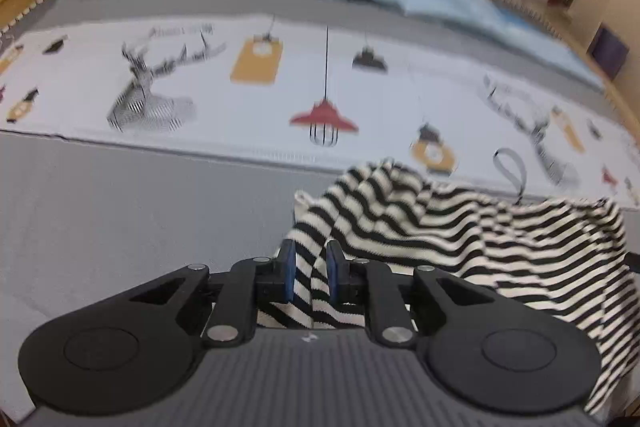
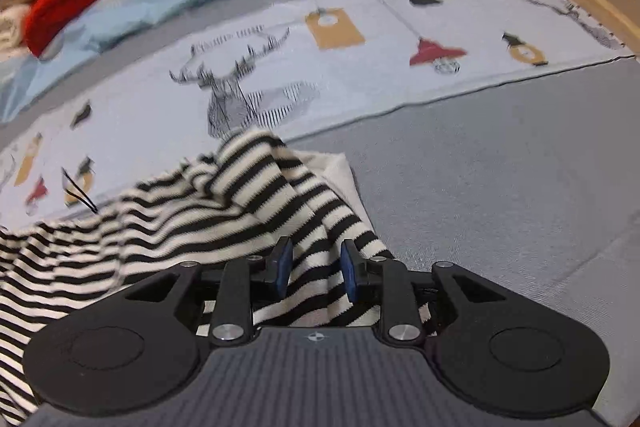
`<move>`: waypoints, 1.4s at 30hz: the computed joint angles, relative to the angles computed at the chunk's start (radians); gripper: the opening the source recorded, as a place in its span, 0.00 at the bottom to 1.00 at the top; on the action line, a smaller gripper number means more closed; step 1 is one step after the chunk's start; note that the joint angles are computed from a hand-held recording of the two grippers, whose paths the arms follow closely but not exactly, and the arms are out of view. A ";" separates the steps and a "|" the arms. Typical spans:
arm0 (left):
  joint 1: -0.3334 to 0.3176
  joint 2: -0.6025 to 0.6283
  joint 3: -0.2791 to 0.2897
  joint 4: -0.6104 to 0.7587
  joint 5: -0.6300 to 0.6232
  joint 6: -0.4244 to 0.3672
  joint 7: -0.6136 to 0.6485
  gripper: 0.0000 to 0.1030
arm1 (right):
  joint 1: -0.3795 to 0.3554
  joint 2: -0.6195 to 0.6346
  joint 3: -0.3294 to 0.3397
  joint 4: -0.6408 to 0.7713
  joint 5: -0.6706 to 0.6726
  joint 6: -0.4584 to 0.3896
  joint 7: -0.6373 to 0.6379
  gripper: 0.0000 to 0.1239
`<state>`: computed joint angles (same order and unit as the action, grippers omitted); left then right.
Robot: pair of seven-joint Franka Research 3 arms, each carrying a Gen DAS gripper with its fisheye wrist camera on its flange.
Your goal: Fold small clothes
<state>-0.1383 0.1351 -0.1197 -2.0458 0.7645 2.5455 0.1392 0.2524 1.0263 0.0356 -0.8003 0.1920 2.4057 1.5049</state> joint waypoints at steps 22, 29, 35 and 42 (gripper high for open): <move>0.052 -0.347 -0.123 -0.288 0.168 0.049 -0.202 0.56 | -0.015 -0.610 0.281 -0.922 0.497 0.490 -0.660 0.27; 0.081 -0.383 -0.109 -0.339 0.132 0.083 -0.225 0.57 | 0.028 -0.631 0.344 -0.975 0.587 0.435 -0.933 0.21; 0.099 -0.392 -0.105 -0.354 0.091 0.094 -0.189 0.59 | 0.086 -0.632 0.338 -0.982 0.624 0.339 -1.119 0.16; 0.116 -0.397 -0.101 -0.371 0.049 0.111 -0.178 0.59 | 0.167 -0.594 0.301 -0.955 0.604 0.283 -1.175 0.17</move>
